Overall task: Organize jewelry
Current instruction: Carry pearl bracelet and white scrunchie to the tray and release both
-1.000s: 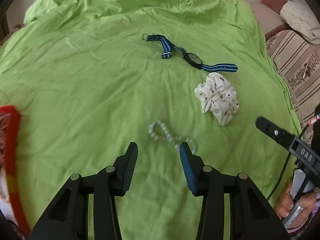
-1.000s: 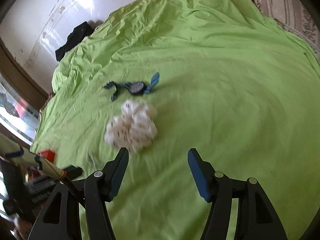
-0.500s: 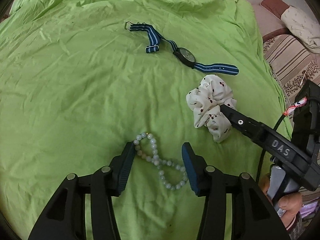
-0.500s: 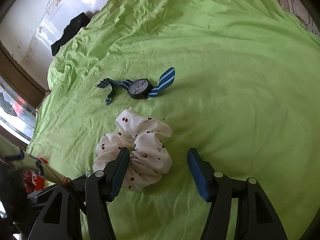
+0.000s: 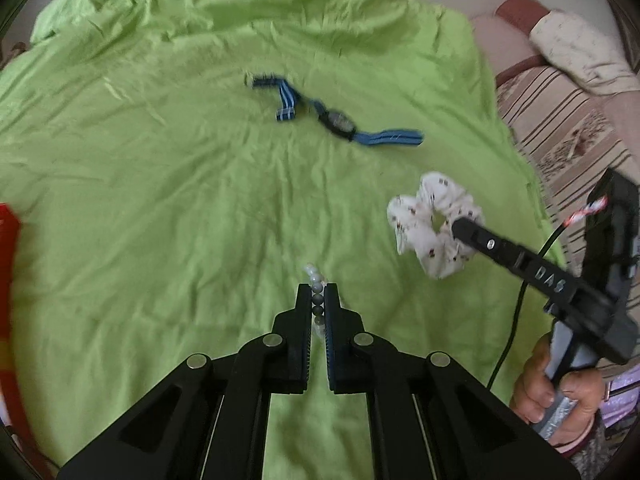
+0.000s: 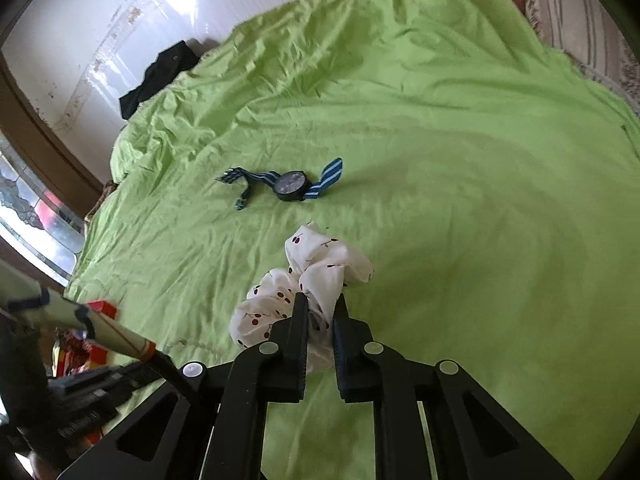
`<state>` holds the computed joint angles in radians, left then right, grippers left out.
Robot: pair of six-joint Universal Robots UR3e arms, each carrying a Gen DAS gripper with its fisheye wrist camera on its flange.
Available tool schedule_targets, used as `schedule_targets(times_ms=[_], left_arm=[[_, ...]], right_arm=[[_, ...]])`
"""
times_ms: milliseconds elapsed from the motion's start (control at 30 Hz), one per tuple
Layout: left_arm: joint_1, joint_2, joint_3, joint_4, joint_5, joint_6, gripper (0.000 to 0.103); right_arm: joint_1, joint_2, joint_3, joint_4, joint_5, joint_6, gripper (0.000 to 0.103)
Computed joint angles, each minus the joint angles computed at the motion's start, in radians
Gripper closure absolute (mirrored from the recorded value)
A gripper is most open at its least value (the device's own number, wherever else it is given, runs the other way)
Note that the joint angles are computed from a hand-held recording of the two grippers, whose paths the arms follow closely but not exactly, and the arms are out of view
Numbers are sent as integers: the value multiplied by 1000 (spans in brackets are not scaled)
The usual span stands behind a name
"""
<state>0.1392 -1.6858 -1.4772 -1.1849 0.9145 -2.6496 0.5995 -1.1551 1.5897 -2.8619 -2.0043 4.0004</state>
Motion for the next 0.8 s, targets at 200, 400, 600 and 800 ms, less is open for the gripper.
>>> schedule_targets(times_ms=[200,400,600,800], left_arm=[[182,257,-130,-187,-99,146,97],[457,464,-163,-543,-184,436,97],[729,550,-110,-844,-214,697,97],[931,473,-2,-1012,-219,861,97]], right_arm=[[143,-21,-49,92,-126,28,91],[274,35,-179,184,-221,65,91],[360,134,-356,258,-261,70,91],[403,300,-655,406,-244,36,91]])
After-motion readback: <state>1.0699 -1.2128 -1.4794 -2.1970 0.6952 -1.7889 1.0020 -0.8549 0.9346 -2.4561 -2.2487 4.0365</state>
